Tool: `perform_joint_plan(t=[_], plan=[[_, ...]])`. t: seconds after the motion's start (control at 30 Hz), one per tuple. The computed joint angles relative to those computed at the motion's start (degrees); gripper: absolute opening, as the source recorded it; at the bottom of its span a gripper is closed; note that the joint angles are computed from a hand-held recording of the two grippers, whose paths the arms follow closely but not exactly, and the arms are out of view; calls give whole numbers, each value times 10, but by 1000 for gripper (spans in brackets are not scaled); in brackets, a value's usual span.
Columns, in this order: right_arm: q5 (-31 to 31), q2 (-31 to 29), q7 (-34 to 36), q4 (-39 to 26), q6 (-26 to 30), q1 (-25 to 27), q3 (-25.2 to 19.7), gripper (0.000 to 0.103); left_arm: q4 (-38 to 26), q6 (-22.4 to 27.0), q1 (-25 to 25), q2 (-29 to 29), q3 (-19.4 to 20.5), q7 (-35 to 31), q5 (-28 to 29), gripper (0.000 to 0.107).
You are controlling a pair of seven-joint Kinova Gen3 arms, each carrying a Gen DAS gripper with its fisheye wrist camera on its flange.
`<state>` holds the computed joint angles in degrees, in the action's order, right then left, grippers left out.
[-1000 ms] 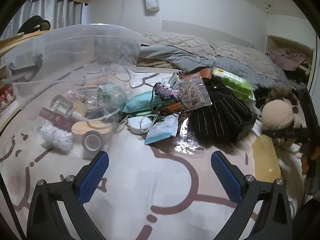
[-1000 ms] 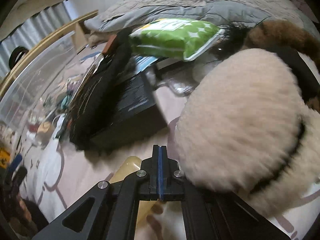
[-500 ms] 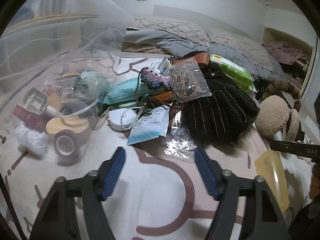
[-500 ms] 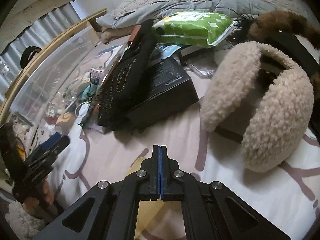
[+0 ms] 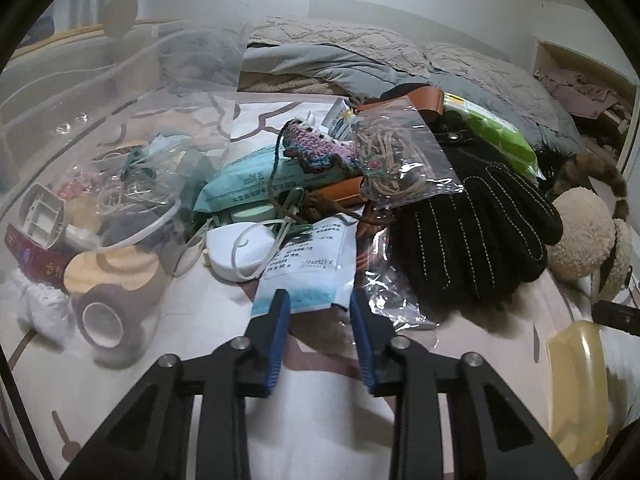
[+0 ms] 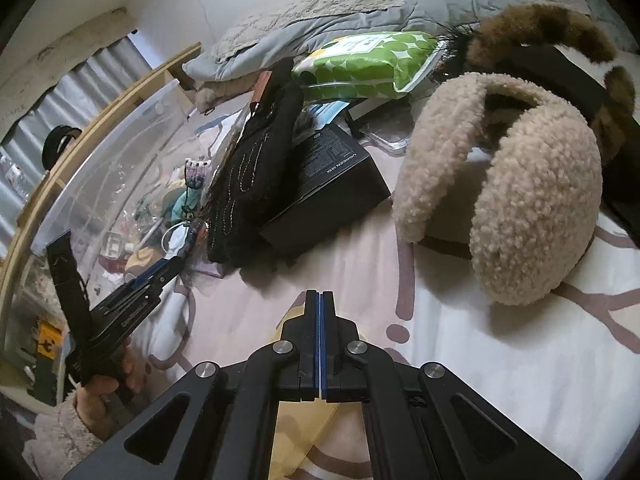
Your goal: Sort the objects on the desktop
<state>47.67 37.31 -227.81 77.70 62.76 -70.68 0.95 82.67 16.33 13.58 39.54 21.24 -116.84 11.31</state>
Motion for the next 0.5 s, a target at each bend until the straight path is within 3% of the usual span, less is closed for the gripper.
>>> perform_joint_plan(t=[0.2, 0.5], plan=[[6, 1, -18, 2, 0, -6, 3, 0, 29, -42, -26, -7, 37, -26, 2, 13], [18, 5, -56, -1, 10, -19, 4, 0, 54, -31, -47, -22, 53, -24, 9, 10]])
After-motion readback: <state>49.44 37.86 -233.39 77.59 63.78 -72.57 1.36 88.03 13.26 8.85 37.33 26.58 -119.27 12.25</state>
